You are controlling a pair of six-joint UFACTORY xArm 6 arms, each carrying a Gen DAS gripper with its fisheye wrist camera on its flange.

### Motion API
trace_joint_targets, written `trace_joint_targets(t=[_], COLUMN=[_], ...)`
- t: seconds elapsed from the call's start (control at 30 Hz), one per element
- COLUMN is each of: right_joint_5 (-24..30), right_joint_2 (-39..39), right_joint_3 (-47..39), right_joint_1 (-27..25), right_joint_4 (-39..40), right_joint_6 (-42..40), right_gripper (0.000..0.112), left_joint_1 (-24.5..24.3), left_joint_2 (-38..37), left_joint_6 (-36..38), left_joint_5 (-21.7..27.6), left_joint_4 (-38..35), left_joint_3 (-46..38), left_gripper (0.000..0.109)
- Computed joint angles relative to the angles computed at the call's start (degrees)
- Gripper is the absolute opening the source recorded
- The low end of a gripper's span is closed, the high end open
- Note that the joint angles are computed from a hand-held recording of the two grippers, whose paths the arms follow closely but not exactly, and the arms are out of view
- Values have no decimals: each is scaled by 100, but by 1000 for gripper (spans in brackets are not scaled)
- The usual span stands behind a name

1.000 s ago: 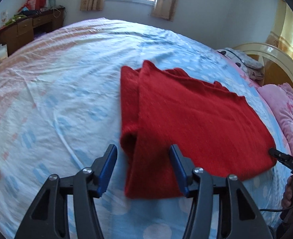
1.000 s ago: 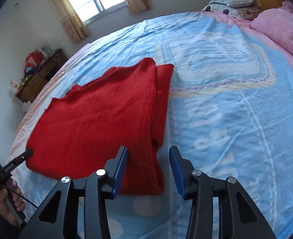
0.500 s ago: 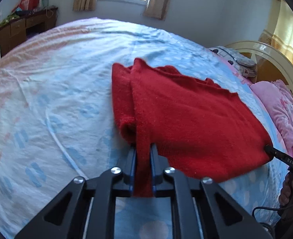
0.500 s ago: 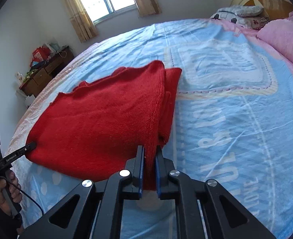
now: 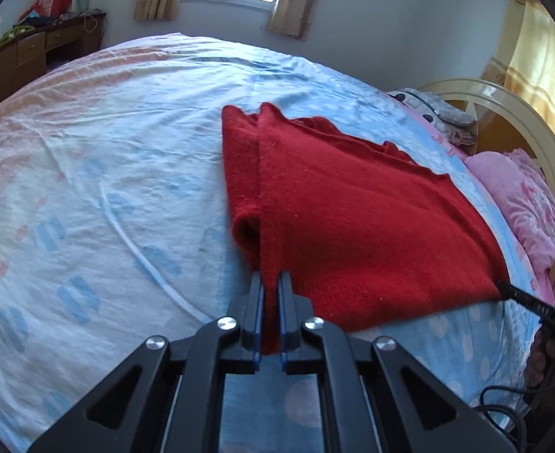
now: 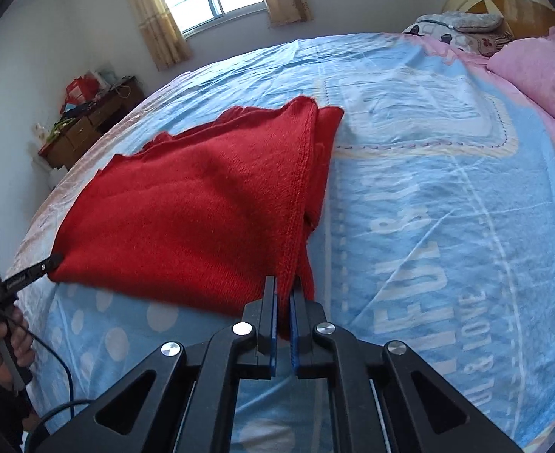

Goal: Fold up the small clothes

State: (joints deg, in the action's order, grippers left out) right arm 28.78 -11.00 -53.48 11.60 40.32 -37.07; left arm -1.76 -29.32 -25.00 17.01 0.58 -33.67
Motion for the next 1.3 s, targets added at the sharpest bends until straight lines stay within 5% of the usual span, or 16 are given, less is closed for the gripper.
trace_joint_targets(t=[0.37, 0.53, 0.63, 0.77, 0.93, 1.17, 1.3], right_joint_5=[46, -459, -900, -1061, -1084, -511, 243], right_joint_2=[127, -114, -309, -280, 272, 1532, 1968], right_joint_3=[-127, 34, 163, -56, -740, -2035, -2366], right_joint_1=[-55, -14, 129, 528, 1342, 2442, 2768], right_joint_4=[97, -117, -265, -330, 41, -89, -71], right_joint_6=[296, 938, 1112, 1101, 480, -25, -334], right_gripper=[7, 44, 45, 45, 45, 45, 45], left_joint_1=[-48, -58, -43, 30, 179, 527, 823], left_joint_2=[-259, -368, -524, -776, -1162, -1623, -1827], left_joint_6=[-327, -138, -203, -531, -849, -1206, -1095], left_joint_5=[-55, -9, 80, 250, 364, 594, 680], left_joint_4=[381, 94, 102, 427, 732, 1186, 1069], left_joint_3=[259, 312, 387, 496, 711, 956, 1101], left_gripper=[7, 10, 17, 43, 49, 64, 67])
